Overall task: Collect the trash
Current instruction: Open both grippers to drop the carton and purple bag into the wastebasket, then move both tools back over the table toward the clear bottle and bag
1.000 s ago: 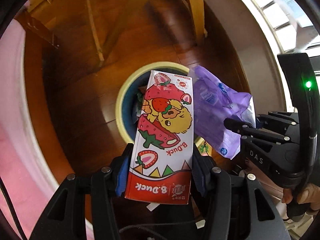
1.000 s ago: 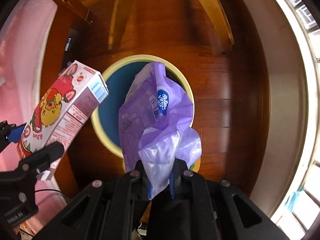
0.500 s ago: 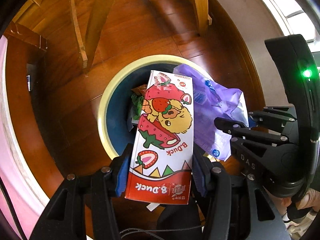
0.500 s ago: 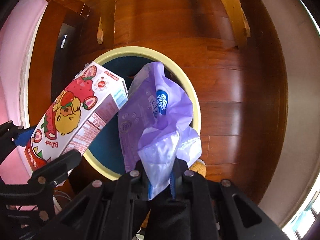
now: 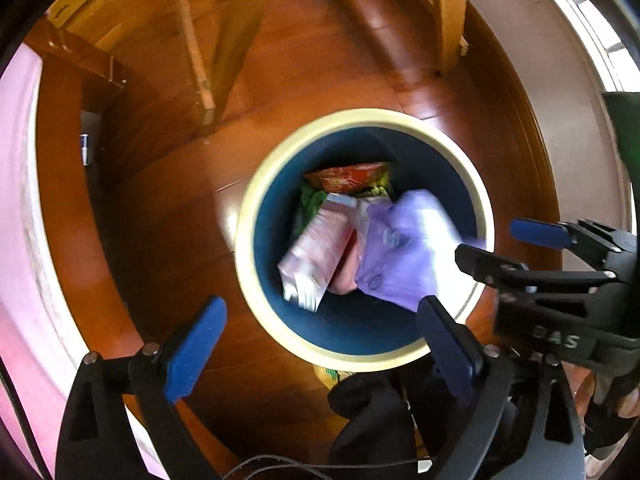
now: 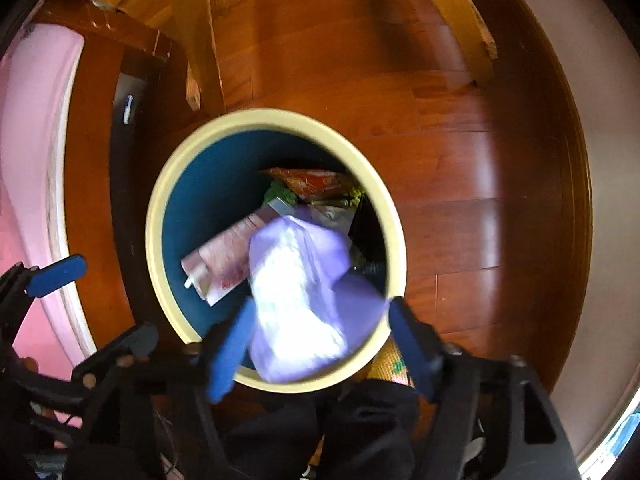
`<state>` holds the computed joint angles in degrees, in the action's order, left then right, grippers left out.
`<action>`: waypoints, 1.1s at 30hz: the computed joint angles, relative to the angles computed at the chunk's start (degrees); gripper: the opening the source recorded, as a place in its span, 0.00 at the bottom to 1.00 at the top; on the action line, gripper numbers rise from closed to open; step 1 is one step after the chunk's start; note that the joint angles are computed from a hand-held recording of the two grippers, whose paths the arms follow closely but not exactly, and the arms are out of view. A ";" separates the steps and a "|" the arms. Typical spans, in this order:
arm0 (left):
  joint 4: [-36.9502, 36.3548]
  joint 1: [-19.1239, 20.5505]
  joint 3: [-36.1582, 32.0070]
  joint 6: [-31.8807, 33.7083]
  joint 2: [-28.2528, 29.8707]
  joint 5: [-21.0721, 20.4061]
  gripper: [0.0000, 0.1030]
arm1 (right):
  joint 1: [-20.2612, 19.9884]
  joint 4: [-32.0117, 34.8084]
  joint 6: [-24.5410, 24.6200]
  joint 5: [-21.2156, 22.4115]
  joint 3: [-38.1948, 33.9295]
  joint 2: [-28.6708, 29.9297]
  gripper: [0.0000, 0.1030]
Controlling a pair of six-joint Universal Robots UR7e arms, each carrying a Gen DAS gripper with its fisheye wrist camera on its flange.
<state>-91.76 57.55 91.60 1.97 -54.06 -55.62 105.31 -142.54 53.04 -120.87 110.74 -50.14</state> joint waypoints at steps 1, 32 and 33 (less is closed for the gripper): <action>0.16 -0.11 0.07 -0.16 -0.38 0.40 0.92 | 0.30 0.12 0.24 -0.52 -0.04 -0.07 0.70; 24.39 -8.03 -18.87 -13.36 -9.45 -5.72 0.92 | 18.37 29.05 19.46 -4.26 -17.36 -4.81 0.70; 25.50 -8.56 -20.77 -13.10 -9.47 -6.14 0.92 | 19.66 31.29 20.07 -4.72 -19.29 -4.86 0.70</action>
<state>-66.26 48.99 70.83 -11.13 -63.52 -61.76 124.98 -111.25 73.11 -125.60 91.45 -54.99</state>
